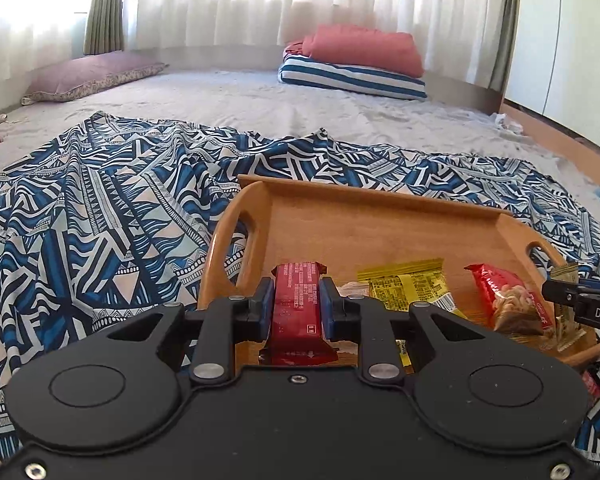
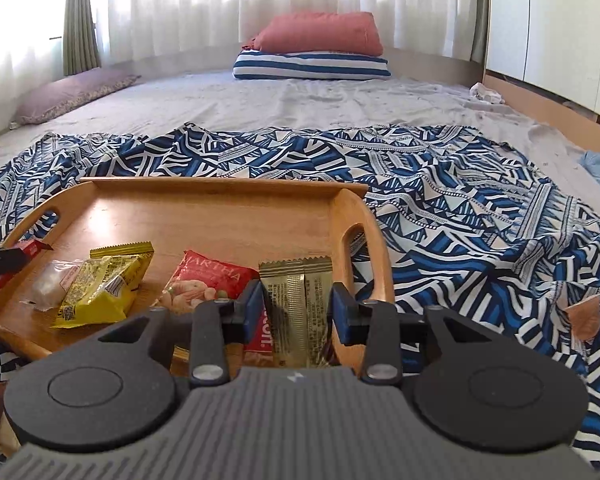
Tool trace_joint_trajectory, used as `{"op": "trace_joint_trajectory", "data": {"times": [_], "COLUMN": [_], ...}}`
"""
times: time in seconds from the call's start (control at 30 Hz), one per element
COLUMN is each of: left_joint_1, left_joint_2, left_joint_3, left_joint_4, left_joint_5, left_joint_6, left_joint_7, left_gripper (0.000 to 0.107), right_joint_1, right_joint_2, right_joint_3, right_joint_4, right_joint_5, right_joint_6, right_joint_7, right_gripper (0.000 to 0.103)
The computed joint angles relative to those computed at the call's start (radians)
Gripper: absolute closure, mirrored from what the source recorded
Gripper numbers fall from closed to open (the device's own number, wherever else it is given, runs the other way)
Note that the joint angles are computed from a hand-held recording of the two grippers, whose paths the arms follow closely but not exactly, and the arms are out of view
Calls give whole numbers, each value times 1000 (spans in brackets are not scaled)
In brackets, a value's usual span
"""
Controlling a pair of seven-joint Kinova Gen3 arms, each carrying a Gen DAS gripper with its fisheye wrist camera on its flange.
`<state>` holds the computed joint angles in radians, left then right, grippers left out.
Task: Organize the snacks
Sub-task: 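Lift both packets and carry them over the wooden tray, then open both tools to drop the packets on the tray, then grasp the green packet with left tool while right tool grasps the long red bar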
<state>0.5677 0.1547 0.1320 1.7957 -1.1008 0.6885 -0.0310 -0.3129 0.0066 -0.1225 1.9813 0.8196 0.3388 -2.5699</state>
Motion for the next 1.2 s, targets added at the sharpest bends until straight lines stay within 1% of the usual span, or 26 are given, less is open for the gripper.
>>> {"op": "trace_joint_trajectory", "data": {"times": [0.07,0.17,0.43,0.5,0.53,0.57,0.63,0.67,0.73,0.77,0.8,0.9,0.93,1.0,1.07,1.13,1.2], "left_joint_1": [-1,1,9,7,7,7,14,19,29,32,36,40,41,43,44,43,40], "left_joint_2": [9,18,31,32,34,35,38,38,31,27,21,-2,-10,-28,-49,-67,-82], "left_joint_3": [-2,-7,-21,-23,-23,-23,-24,-25,-25,-24,-21,-8,-1,15,33,56,78], "left_joint_4": [-3,-8,-12,-12,-12,-14,-18,-17,-10,-5,-1,20,26,43,70,87,99], "left_joint_5": [-3,1,22,32,37,43,44,39,20,9,-2,-36,-44,-63,-96,-110,-109], "left_joint_6": [-3,-5,-2,-6,-6,-4,9,15,18,17,20,17,20,25,20,29,38], "left_joint_7": [1,-3,-4,-8,-13,-22,-29,-24,-8,-1,6,40,50,81,116,127,126], "left_gripper": [85,85,85,85,85,85,85,85,81,75,65,49,45,30,24,24,20], "right_joint_1": [3,-4,-9,-6,-7,-8,-10,-11,-10,-10,-9,-2,2,12,26,41,59], "right_joint_2": [8,17,37,39,38,38,34,32,26,23,18,0,-7,-25,-45,-63,-78], "right_joint_3": [3,6,25,30,34,36,39,39,38,37,35,25,21,10,-1,-19,-49], "right_joint_4": [-7,-13,-26,-27,-26,-26,-23,-22,-20,-18,-16,-5,0,16,33,47,61], "right_joint_5": [-47,-55,-176,-219,-224,-230,-232,-231,-236,-232,-226,-220,-216,-210,-230,-247,-222], "right_joint_6": [-9,-4,-5,-10,-13,-14,-15,-14,-12,-11,-10,-13,-15,-26,-40,-44,-40], "right_joint_7": [42,53,168,204,204,207,207,205,207,201,193,179,173,163,178,192,164], "right_gripper": [60,60,59,57,56,54,44,42,38,35,33,25,22,17,13,12,9]}}
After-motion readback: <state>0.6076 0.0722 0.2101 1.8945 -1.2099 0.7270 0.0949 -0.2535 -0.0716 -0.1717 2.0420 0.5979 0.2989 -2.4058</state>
